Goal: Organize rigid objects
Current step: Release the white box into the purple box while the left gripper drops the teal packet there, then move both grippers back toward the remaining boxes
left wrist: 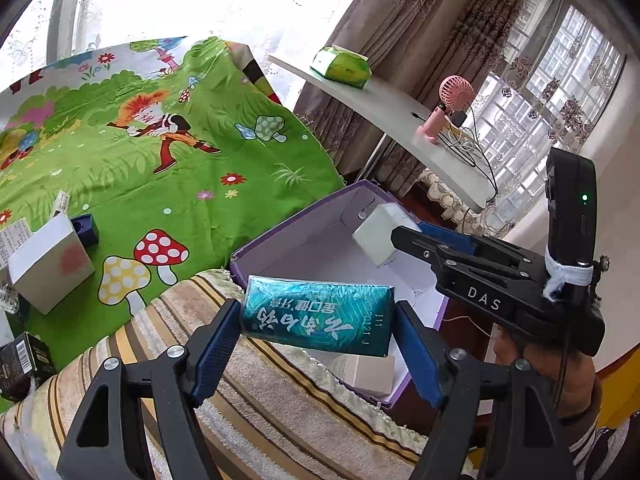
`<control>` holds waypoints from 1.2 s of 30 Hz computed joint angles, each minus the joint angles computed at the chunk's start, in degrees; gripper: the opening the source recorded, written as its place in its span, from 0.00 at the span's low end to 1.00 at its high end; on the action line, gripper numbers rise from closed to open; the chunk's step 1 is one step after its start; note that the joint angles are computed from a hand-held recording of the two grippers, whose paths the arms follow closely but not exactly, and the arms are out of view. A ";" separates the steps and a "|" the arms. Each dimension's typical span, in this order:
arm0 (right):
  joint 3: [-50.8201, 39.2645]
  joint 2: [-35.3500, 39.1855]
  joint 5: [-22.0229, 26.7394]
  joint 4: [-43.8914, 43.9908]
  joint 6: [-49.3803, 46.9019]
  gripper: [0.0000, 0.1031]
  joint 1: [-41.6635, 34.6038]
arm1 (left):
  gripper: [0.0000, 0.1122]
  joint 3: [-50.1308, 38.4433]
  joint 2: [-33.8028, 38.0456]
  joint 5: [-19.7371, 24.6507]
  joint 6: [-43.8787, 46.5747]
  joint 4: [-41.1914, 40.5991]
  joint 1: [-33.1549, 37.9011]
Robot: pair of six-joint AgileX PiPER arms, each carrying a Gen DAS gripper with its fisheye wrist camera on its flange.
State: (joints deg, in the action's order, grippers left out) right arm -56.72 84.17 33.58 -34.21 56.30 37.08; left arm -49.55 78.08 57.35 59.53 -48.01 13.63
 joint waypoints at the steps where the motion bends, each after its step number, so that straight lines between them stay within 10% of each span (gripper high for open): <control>1: 0.28 -0.28 -0.16 0.30 -0.04 0.42 -0.30 | 0.70 -0.05 -0.16 -0.65 -0.64 0.74 -0.90; 5: 1.38 -1.45 -0.60 -0.99 2.29 0.65 -0.91 | 0.73 0.67 -1.62 -3.42 -2.17 2.71 -2.13; 18: -1.75 -1.43 10.35 -18.64 17.14 0.98 7.11 | 0.74 5.55 -10.54 -13.66 4.45 0.13 1.64; 36: -1.78 -0.13 2.30 -21.00 17.51 1.00 11.18 | 0.74 0.49 -4.07 0.39 13.65 -7.69 23.63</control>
